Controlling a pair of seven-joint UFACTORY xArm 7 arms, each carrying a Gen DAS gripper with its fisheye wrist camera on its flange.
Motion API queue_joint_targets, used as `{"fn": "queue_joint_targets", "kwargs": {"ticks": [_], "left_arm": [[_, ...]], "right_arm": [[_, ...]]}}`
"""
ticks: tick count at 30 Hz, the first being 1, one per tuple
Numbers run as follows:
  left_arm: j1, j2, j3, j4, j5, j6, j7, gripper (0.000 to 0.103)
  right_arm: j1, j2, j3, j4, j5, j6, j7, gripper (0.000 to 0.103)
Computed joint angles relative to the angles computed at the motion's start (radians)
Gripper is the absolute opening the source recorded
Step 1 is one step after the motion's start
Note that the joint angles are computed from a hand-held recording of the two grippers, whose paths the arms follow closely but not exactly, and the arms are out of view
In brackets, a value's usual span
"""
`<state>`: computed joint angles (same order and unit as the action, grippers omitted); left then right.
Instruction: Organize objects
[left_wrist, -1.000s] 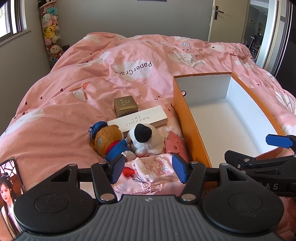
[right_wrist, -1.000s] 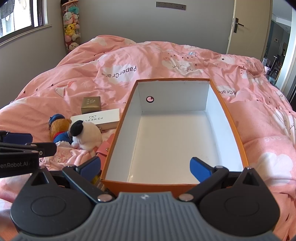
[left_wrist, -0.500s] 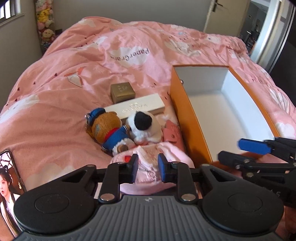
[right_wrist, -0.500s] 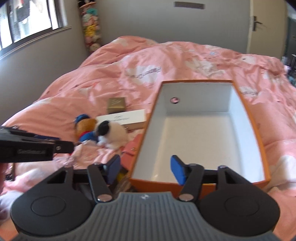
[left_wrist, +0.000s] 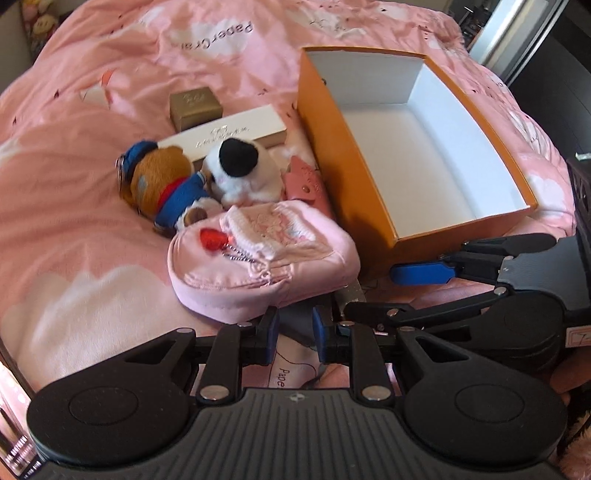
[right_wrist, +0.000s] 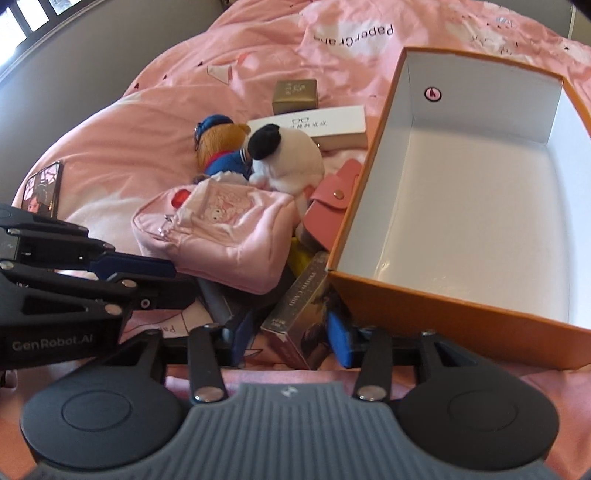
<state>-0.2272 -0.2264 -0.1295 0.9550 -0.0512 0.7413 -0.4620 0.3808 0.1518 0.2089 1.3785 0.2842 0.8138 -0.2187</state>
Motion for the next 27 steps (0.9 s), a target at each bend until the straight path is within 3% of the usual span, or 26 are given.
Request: {"fn": "queue_joint_targets", "kwargs": {"ticks": [3, 7, 9, 11, 19, 24, 27], "left_arm": [[0.005, 0.000, 0.013, -0.007, -0.039, 0.009, -0.017, 0.029], [0.019, 0.010, 0.023, -0.014, -0.072, 0.010, -0.068, 0.043], [0.021, 0.014, 0.029, -0.022, -0.094, -0.004, -0.077, 0.046], [0.024, 0.013, 0.034, -0.033, -0.117, -0.017, -0.086, 0.051], [0.030, 0.044, 0.047, -0.044, -0.191, -0.064, -0.115, 0.067], [0.031, 0.076, 0.034, -0.025, -0.168, -0.071, -0.151, 0.072], [0.028, 0.102, 0.033, -0.022, -0.165, -0.085, -0.154, 0.076]], "right_arm": [[0.005, 0.038, 0.002, 0.041, -0.016, 0.043, 0.002, 0.061], [0.029, 0.088, -0.005, 0.084, -0.097, 0.069, 0.048, 0.061], [0.026, 0.100, -0.003, 0.089, -0.096, 0.070, 0.050, 0.056], [0.006, 0.098, 0.007, 0.085, -0.038, 0.080, 0.022, 0.043], [-0.007, 0.006, -0.015, -0.003, -0.047, 0.031, 0.080, 0.028], [-0.005, 0.016, -0.013, 0.014, -0.068, 0.042, 0.086, 0.031], [0.009, 0.036, -0.011, 0.033, -0.115, 0.017, 0.086, 0.045]]}}
